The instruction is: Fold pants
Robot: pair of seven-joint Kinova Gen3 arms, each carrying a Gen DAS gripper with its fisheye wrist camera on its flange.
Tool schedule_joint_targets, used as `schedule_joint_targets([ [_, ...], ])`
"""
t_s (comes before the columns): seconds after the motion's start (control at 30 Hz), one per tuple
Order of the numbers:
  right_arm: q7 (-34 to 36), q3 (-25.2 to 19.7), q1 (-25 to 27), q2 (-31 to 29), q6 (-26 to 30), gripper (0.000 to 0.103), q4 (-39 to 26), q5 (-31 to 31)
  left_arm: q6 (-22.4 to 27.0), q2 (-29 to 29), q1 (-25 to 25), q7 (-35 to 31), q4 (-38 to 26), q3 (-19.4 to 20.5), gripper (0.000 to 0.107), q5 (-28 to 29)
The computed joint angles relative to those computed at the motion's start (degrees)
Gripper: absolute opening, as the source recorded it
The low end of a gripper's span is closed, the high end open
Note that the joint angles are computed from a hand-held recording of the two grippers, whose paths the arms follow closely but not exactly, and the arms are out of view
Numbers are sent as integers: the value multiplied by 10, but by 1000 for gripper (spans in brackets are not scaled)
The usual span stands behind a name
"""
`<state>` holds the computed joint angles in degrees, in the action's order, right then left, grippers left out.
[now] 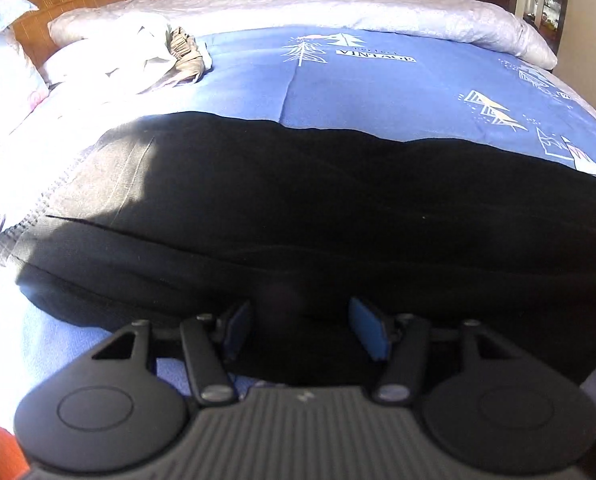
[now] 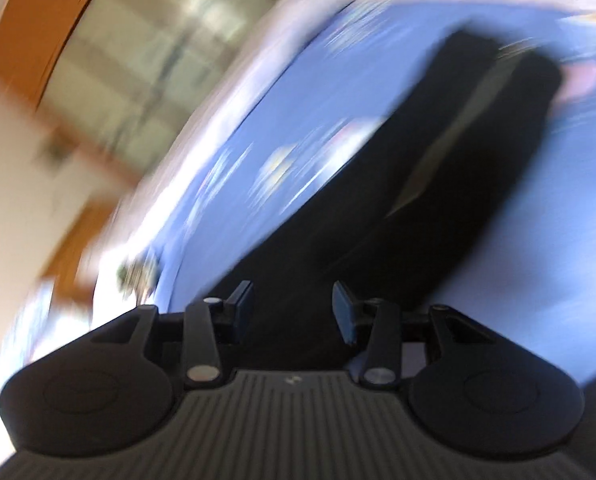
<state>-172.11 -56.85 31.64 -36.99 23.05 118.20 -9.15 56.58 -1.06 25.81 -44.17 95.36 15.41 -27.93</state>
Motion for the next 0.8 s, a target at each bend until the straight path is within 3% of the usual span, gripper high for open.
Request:
schedule_joint_targets([
  [0.13,-66,41,29,-85,21,47,39,-43,4,-4,-5,-15,-3,-5,55,17],
  [0.33,-79,4,79,-98,46,47,23,-55,9,-8,-31,-64,-19,-21,56,79],
  [0.47,-70,37,53,-95,49,46,65,-54,17,0,-36,-72,-34,-20,56,94],
  [0.6,-81,38,67,-109,40,45,79,-58,20,27,-37,-89,-58,-27,57,95],
  [0.73,-46,51,96,-143,106,46,42,-2,38,38,-28,-95,-77,-32,59,93],
  [0.8,1,56,106,-126,98,46,24,44,48,45,-23,-98,-89,-33,61,94],
])
